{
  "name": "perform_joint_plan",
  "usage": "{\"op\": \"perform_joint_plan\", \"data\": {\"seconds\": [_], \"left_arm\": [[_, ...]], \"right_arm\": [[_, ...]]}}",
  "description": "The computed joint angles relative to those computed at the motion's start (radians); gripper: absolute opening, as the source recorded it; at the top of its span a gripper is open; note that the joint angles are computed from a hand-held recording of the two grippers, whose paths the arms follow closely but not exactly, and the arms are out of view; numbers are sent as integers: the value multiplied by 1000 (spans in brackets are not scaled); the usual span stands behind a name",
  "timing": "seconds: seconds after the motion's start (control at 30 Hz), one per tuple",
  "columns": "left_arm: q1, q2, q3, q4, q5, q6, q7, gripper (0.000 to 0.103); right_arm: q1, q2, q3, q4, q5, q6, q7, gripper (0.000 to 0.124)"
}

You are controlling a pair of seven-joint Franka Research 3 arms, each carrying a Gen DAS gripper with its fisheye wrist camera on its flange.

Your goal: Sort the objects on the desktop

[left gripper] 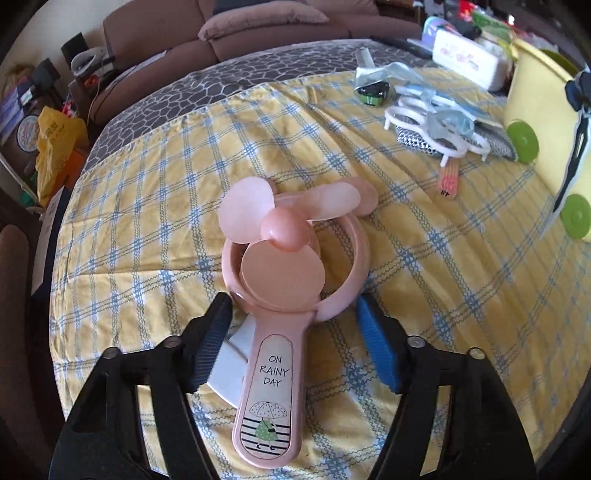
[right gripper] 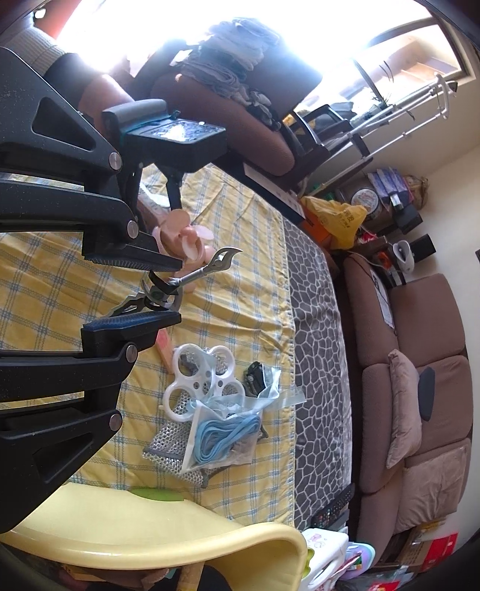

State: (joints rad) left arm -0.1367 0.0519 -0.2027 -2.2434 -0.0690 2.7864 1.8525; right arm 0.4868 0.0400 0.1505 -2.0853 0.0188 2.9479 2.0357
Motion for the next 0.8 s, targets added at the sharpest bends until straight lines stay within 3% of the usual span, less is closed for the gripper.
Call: {"op": "perform_joint_plan", "data": {"seconds": [0.03, 0.07, 0.17, 0.33, 0.5, 0.57, 0.63, 0.8], "left_arm": [[6, 3, -4, 7, -57, -9, 31, 45], [9, 2, -4, 8, -82, -6, 35, 40], [17, -3, -2, 17, -150, -29, 44, 39], [21, -42, -1, 17, -366, -30, 138, 39], [-37, -128, 22, -10, -535, 17, 271, 38], [-75, -155, 40, -14, -612, 24, 338, 35], [-109, -176, 52, -8, -660, 23, 378, 22], [-176, -187, 65, 45, -766, 0, 450, 8]], "right_arm": [[1, 1, 0, 1, -6, 0, 5, 21], [1, 1, -1, 2, -9, 1, 7, 21], [3, -5, 0, -2, -14, 12, 11, 21], [-2, -35, 5, -19, -8, 49, 8, 21], [-29, -107, 18, -70, 4, 119, 21, 21], [-53, -142, 29, -98, 8, 148, 35, 21], [-95, -182, 53, -128, -4, 170, 64, 21], [-268, -316, 154, -227, -29, 221, 150, 21]]}}
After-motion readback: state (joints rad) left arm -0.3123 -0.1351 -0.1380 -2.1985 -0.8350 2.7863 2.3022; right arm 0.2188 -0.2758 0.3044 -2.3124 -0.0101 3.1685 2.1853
